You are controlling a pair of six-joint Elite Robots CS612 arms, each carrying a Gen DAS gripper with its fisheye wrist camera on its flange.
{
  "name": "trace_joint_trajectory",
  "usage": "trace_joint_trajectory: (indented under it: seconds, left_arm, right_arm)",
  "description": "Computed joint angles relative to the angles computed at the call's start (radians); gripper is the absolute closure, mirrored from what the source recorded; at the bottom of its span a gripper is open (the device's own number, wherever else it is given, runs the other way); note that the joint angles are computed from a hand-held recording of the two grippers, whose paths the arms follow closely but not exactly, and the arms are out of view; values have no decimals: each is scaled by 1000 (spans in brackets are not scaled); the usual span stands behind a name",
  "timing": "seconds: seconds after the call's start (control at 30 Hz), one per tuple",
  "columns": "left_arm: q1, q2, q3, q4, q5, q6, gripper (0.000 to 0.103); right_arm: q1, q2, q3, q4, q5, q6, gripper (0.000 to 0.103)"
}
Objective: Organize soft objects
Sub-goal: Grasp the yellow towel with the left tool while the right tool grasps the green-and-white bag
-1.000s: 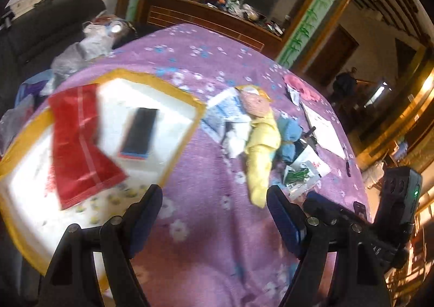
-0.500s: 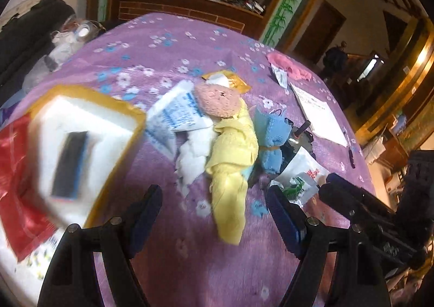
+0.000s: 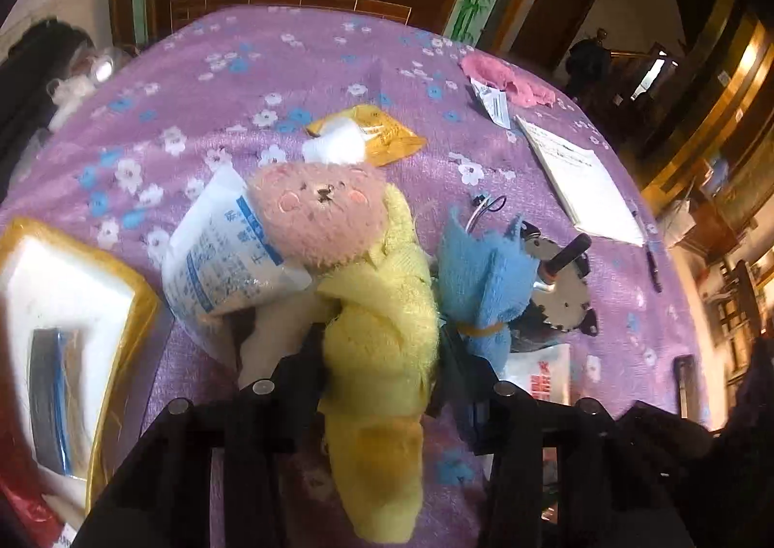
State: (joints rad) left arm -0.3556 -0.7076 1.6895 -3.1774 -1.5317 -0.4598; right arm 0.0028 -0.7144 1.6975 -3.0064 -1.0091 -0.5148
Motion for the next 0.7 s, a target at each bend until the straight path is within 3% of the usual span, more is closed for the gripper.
trace_joint_trajectory:
  seconds: [0.07,0.23,0.33,0.47,0.5,0.6,0.7]
  left_arm:
    - [-6,-14,30,-25,13,-5,57]
    - [7,-61,126,-70,-96,-43,58]
    - [12,-79,173,-79,-160,-70,58]
    - [-3,-84,212,-81,-123,-83,57]
    - [-3,-83,216,-94,-120,-86,57]
    - [-6,-72,214,-135,-103,-112,55]
    - [-9,-58,197,-141,-86,-107,57]
  right_arm:
    - [-12,-8,13,18,30,5,46]
    - [-42,-21,44,36,86,24,44]
    - [-30,-19,49,43,31,2,41]
    - [-14,-16,54,5,3,-10,41]
    - [-10,-16,56,-6,-11,-13,43]
    - [-16,-17,58,12,15,-19,71]
    - [-22,-13,51,11,31,-2,74]
